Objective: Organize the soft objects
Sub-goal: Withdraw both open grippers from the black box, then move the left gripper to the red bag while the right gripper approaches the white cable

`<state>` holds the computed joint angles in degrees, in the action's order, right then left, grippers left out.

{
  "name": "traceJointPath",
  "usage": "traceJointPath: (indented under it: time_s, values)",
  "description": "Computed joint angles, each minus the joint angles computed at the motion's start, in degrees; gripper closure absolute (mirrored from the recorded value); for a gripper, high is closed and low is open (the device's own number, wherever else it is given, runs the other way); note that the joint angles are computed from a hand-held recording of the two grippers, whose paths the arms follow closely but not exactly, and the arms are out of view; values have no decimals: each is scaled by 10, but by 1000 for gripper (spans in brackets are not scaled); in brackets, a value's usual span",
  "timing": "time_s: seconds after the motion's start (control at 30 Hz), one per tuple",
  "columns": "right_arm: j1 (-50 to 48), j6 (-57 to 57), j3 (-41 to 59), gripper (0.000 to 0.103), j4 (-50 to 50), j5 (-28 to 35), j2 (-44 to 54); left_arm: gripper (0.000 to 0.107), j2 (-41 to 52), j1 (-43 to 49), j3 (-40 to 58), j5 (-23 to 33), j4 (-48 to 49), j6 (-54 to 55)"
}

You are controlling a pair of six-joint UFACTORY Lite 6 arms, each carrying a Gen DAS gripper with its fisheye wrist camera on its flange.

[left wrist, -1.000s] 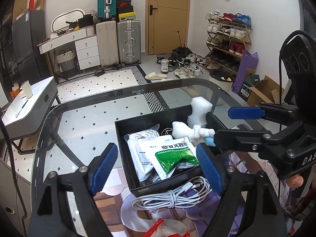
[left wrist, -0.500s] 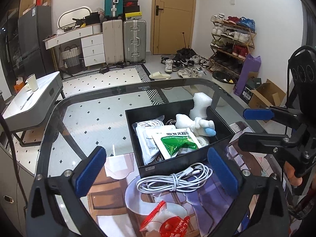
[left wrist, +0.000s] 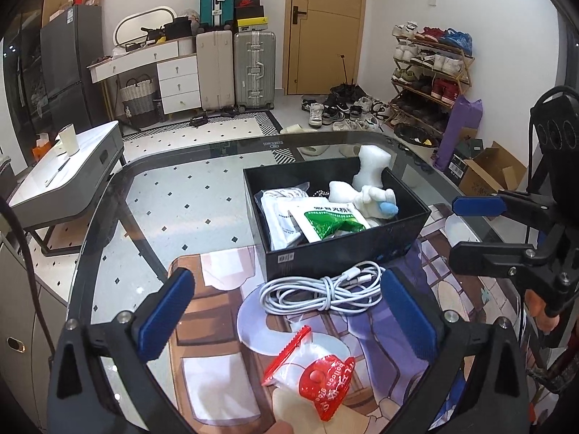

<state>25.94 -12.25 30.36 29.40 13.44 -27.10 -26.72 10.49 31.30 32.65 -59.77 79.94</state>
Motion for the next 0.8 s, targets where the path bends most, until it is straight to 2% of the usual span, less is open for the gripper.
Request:
traceJointPath:
  time_s: [0.4,0.7,0.8]
  values:
    - [11,-152,-7,1,152,-20,64,4,-21,41,-67,13,0,55]
    - [26,-265,9,1,263,-41,128,4,-18,70,-83,58,-10,105]
    - [30,-315,18,1,310,-45,152,4,-20,61,-93,50,-9,117]
